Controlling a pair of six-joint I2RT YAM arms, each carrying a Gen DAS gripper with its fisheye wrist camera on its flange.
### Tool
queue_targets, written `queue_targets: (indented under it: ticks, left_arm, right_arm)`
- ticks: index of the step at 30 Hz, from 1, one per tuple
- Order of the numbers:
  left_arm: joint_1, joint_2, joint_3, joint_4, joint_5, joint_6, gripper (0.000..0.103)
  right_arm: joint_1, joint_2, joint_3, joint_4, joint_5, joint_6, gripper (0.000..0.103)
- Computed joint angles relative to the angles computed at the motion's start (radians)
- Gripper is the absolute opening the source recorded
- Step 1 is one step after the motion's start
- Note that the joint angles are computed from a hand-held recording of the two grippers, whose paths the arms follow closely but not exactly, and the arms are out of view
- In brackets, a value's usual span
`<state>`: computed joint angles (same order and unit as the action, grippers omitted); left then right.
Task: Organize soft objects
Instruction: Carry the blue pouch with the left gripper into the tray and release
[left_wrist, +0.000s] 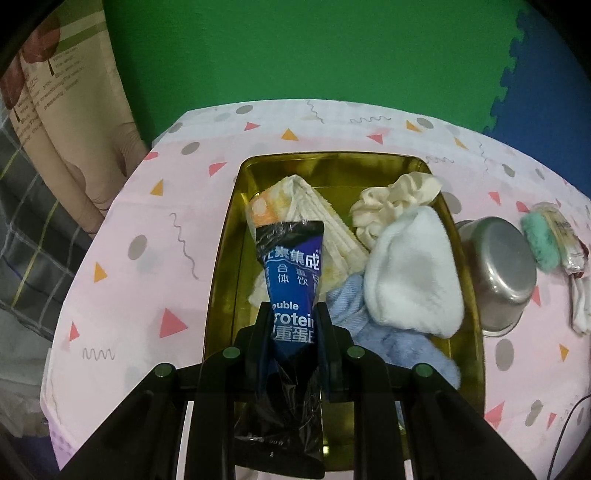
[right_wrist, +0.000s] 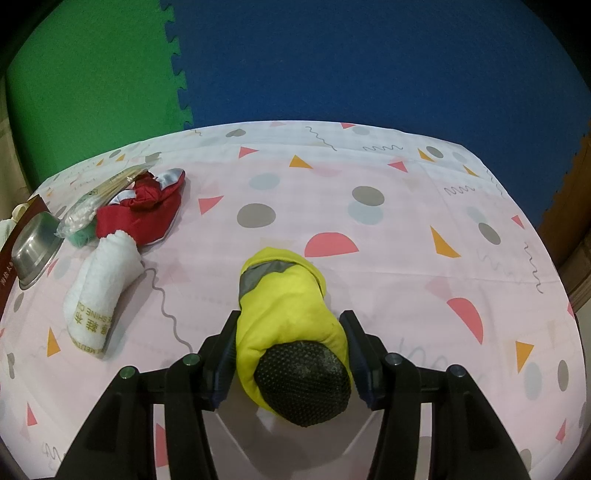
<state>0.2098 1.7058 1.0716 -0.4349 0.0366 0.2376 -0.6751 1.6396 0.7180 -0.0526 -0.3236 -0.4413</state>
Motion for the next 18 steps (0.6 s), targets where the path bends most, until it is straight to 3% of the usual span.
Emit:
queue_targets:
  ticks: [18]
  left_arm:
    - [0.037,-0.039,-0.04,0.047,0.033,-0.024,0.025]
  right_arm:
    - [0.001,-0.002,-0.002,0.002,0.006,-0.004,0.054]
